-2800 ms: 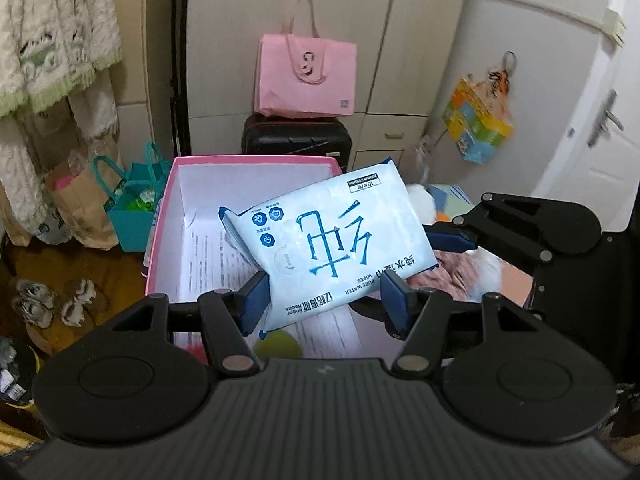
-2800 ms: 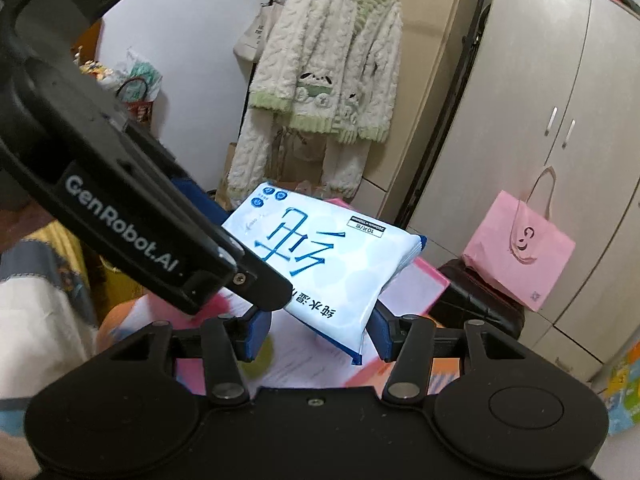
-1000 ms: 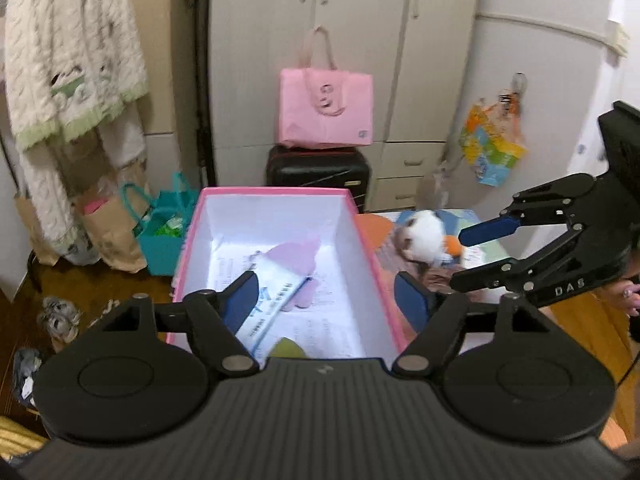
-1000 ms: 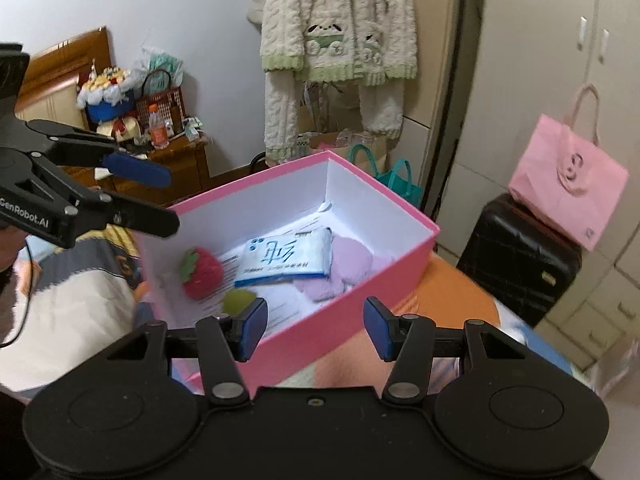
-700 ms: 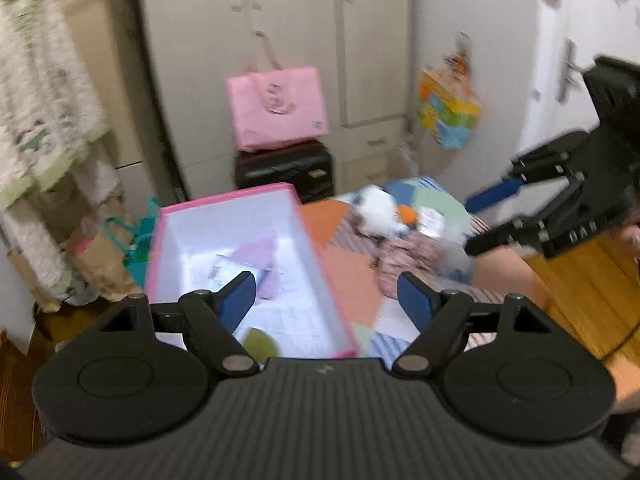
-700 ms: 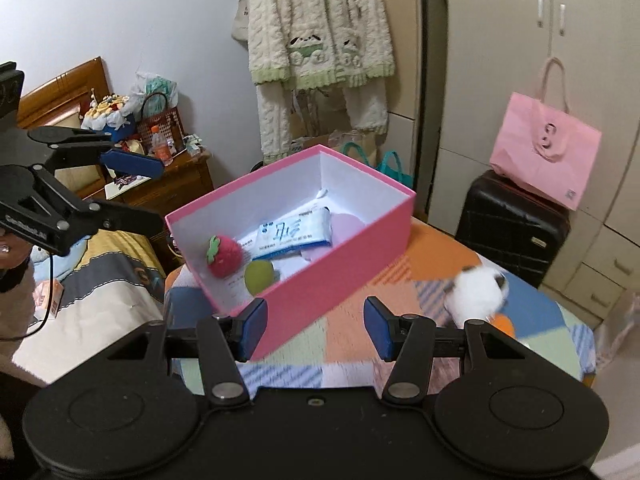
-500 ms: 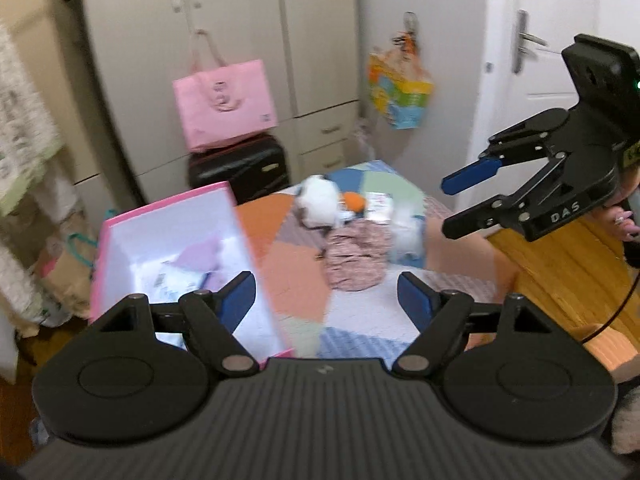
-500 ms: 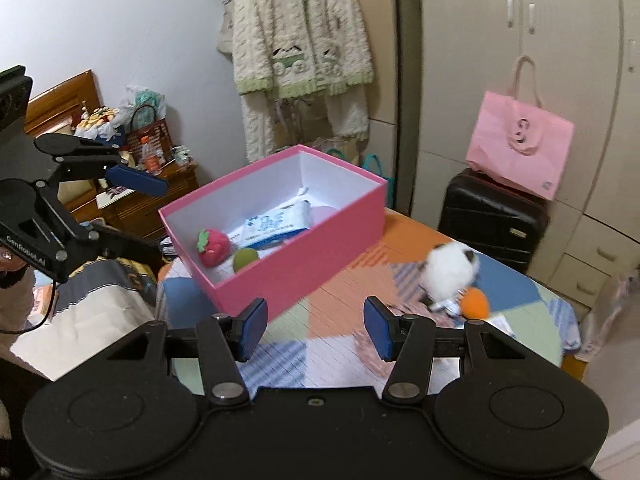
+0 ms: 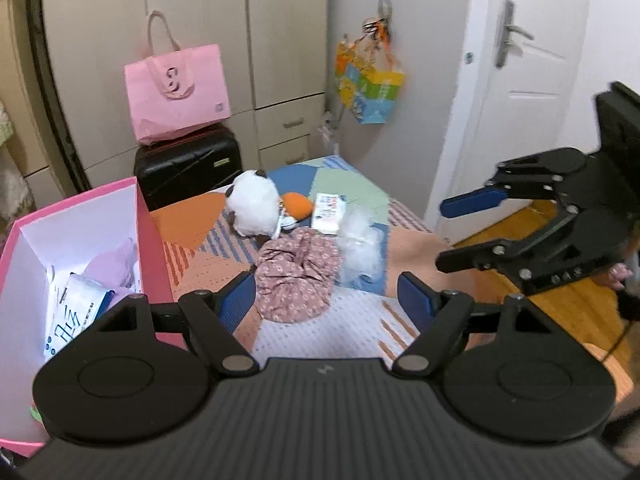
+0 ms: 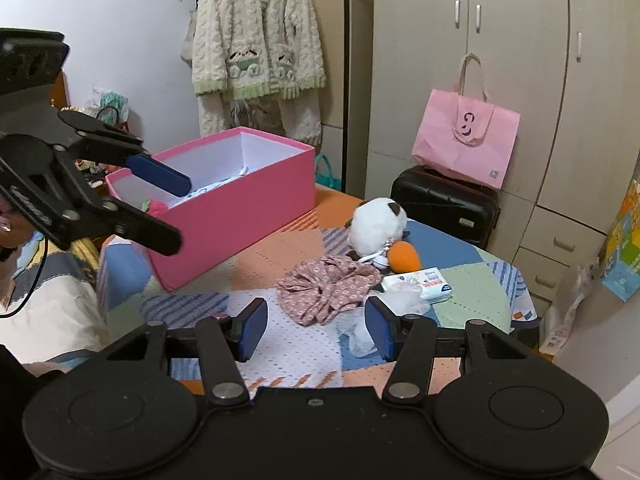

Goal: Organize soft objects
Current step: 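Move the left gripper to the pink floral cloth on the table, then grasp the pink floral cloth with the left gripper while the right gripper grasps the white mesh puff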

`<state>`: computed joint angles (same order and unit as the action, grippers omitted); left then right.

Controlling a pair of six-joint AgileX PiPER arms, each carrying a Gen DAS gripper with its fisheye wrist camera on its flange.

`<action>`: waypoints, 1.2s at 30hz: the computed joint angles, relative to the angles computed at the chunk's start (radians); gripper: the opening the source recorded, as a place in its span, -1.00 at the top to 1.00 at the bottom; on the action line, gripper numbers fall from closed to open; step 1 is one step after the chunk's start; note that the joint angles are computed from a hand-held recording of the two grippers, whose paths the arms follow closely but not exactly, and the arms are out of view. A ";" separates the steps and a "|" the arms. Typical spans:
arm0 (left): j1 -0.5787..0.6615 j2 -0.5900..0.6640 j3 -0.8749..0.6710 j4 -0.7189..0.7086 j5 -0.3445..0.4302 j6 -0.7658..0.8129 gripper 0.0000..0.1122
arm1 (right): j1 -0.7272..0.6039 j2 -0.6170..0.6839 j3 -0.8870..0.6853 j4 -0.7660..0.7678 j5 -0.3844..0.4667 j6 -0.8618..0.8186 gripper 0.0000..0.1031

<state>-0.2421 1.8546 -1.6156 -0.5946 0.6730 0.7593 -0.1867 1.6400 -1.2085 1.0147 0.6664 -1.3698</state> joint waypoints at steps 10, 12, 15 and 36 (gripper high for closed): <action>-0.089 0.149 -0.049 0.032 -0.234 -0.108 -0.38 | -0.013 0.182 -0.020 0.283 -0.090 -0.395 -0.18; -0.102 0.200 -0.105 0.088 -0.249 -0.198 -0.38 | -0.006 0.218 -0.042 0.315 -0.103 -0.461 -0.20; -0.107 0.296 -0.222 0.138 -0.221 -0.313 -0.38 | 0.010 0.272 -0.076 0.371 -0.130 -0.552 -0.28; -0.152 0.499 -0.320 0.478 -0.315 -0.708 -0.38 | 0.006 0.482 -0.244 0.279 -0.082 -0.379 -0.25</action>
<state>-0.3945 2.3540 -1.9356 -0.1171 0.3579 0.0516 -0.1805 2.1223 -1.4521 1.2940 0.5849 -1.7485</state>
